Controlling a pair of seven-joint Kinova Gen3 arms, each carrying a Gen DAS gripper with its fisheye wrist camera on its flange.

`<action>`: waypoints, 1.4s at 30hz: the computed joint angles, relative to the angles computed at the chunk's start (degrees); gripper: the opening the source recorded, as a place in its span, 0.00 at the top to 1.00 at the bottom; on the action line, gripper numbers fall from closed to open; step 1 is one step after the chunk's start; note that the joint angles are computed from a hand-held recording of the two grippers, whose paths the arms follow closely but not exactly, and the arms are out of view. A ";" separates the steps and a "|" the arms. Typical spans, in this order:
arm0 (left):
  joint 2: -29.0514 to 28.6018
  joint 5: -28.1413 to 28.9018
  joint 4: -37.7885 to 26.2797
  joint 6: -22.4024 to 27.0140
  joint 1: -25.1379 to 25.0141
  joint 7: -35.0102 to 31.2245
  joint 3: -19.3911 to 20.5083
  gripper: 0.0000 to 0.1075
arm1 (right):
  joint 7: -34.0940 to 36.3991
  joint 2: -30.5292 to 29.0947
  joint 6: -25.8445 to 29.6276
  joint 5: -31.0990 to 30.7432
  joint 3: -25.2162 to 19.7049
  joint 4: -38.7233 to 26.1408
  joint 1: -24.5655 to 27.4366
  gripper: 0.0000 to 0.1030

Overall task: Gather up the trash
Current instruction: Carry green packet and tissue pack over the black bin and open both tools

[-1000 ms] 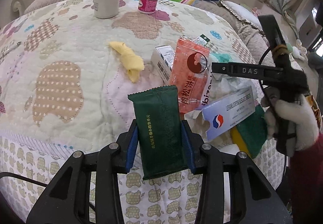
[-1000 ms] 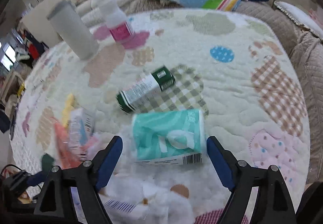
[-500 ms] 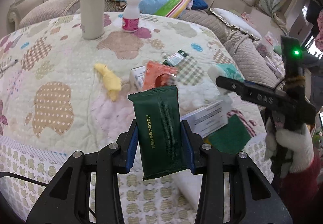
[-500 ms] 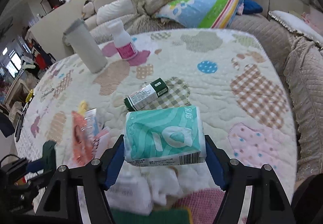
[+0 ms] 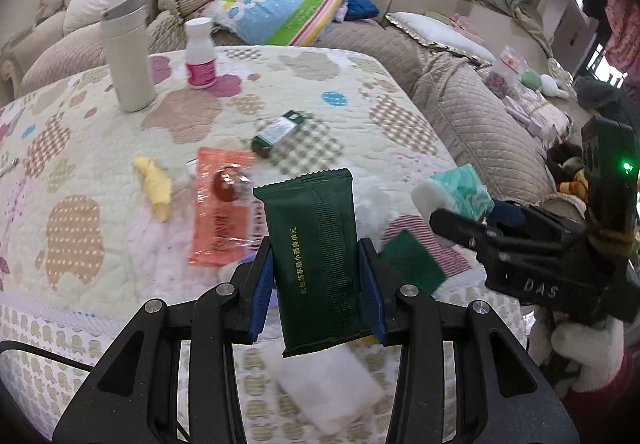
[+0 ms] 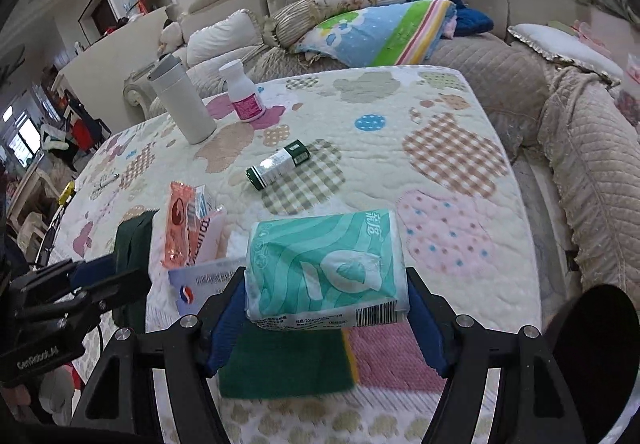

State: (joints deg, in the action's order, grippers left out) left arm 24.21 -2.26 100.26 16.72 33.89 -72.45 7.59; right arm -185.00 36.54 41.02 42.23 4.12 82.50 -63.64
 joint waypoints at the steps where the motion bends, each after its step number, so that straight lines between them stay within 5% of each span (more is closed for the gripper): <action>1: 0.09 -0.39 -0.39 0.17 0.88 0.35 -0.38 0.65 | -0.72 -0.45 0.16 0.27 0.28 0.74 -0.53 0.30; 21: 5.31 -5.69 -11.83 5.80 11.24 3.59 -0.34 0.65 | -23.44 -10.65 7.72 10.83 -5.82 17.88 -1.77 0.30; 42: 15.87 -3.83 -29.24 15.30 17.26 -0.95 2.23 0.65 | -42.16 -18.33 12.43 12.22 -15.47 33.62 3.26 0.30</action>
State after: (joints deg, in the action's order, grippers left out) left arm 40.08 -6.08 71.02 32.02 51.15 -73.40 9.82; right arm -227.16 18.21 53.45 54.45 -11.35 116.12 -60.38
